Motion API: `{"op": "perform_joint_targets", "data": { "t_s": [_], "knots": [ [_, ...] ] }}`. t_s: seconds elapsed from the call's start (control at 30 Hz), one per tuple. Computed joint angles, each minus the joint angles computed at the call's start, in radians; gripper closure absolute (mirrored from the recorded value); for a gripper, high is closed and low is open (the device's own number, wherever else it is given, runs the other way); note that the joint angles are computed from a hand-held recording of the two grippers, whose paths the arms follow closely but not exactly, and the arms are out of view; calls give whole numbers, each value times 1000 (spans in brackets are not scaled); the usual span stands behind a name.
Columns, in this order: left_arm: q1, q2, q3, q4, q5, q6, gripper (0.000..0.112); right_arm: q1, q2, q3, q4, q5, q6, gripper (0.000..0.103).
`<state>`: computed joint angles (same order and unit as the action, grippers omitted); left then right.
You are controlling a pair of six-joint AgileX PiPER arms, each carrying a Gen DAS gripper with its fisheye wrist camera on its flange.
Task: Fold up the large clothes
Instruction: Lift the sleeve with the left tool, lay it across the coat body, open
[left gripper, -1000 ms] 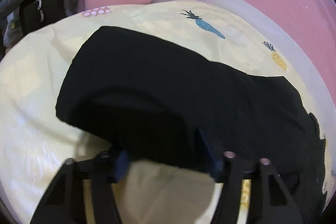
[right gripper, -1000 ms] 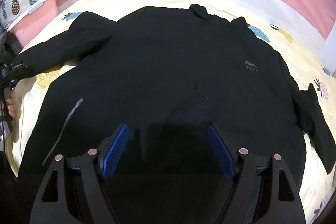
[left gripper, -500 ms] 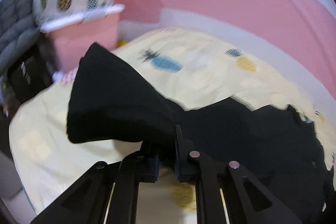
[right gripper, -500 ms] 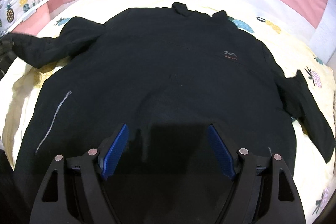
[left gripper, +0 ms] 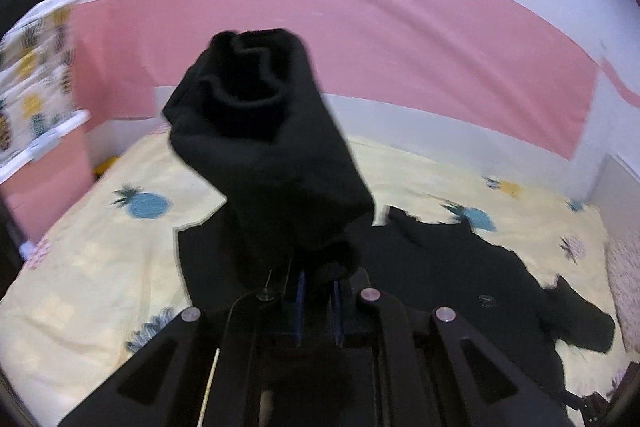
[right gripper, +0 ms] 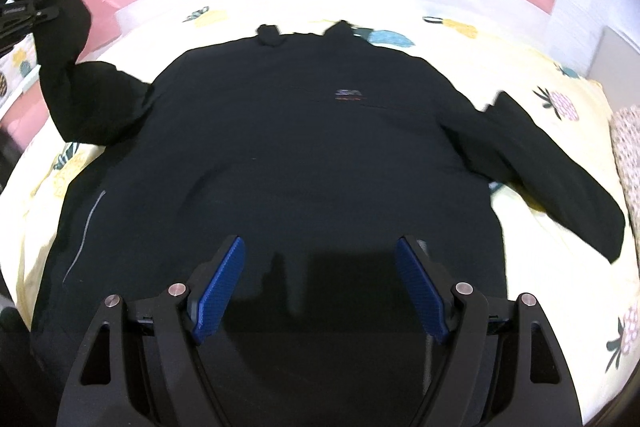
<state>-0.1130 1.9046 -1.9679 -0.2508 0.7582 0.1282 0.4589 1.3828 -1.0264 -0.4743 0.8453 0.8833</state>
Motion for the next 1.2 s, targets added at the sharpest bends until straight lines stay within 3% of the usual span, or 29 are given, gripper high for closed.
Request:
{"op": "perform_joint_targets", "data": {
  "t_s": [0.37, 0.63, 0.7, 0.83, 1.03, 1.07, 1.1, 1.13, 1.17, 1.2],
  "knots": [
    [-236, 235, -170, -35, 81, 20, 102, -191, -100, 153, 85, -84, -81, 26],
    [-386, 353, -156, 17, 50, 11, 102, -357, -108, 227, 188, -172, -194, 26],
    [-398, 370, -160, 22, 52, 20, 100, -390, -107, 235, 227, -192, -233, 26],
    [-402, 465, -307, -5, 185, -9, 100, -431, -100, 227, 295, -211, -294, 26],
    [-357, 388, -231, -133, 197, 52, 94, -420, -88, 178, 310, -216, -302, 26],
    [-345, 360, -197, -161, 195, 78, 85, -417, -82, 166, 311, -220, -301, 26],
    [-332, 336, -164, -192, 191, 106, 48, -410, -72, 150, 307, -223, -294, 26],
    [-309, 310, -129, -263, 200, 161, 24, -406, -63, 137, 305, -227, -290, 26],
    [-287, 286, -91, -328, 202, 213, 11, -399, -49, 121, 309, -235, -291, 26],
    [-272, 257, -49, -369, 194, 255, 10, -398, -37, 110, 320, -242, -300, 26]
  ]
}}
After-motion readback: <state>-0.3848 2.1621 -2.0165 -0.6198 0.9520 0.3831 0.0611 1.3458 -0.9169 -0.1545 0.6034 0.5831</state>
